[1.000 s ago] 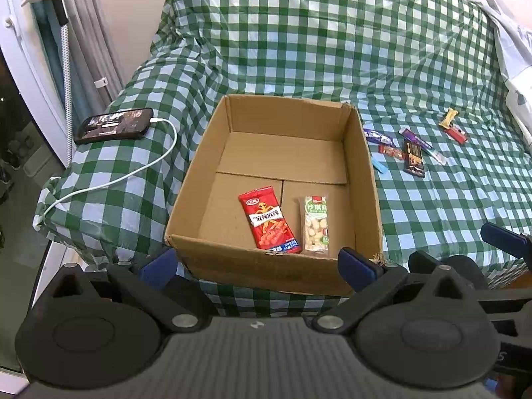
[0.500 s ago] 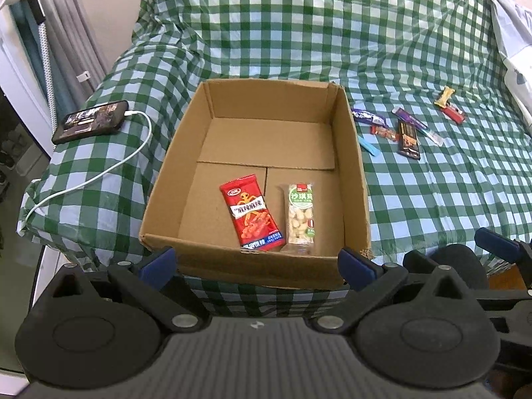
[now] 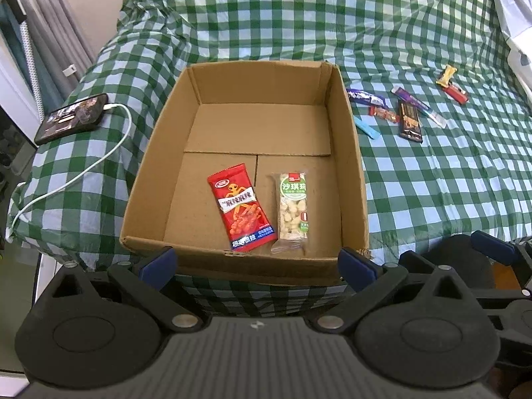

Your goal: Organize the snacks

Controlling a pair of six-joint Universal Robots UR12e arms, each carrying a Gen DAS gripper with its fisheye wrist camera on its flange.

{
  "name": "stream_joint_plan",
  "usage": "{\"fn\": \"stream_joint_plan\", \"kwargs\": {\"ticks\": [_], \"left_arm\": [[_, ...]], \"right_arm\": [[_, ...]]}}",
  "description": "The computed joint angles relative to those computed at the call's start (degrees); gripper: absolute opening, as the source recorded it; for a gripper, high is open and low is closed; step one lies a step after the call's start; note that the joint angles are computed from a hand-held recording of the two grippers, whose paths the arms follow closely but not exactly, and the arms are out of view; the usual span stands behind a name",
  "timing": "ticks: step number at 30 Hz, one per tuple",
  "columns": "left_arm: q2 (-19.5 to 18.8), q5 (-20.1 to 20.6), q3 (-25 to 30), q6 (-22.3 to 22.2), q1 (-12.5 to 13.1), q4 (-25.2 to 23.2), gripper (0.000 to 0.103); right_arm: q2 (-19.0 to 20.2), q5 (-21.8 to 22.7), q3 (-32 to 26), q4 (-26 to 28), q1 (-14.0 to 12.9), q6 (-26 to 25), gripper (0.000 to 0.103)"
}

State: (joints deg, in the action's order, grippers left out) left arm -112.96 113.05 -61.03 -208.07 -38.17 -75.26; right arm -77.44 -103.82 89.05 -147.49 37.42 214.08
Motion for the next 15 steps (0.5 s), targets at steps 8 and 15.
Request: {"fn": "stream_joint_plan", "kwargs": {"ticks": [8,15], "left_arm": [[-2.85,-1.73,3.73,2.14,0.17,-1.54,0.103],[-4.77,-2.7,6.07,2.73,0.28,-4.01,0.103]], "right_arm": [[0.58,1.42,-0.32,1.38,-1.09,0.95,0.102],[1.0,3.07,-0.2,2.41,-1.94,2.23,0.102]]}}
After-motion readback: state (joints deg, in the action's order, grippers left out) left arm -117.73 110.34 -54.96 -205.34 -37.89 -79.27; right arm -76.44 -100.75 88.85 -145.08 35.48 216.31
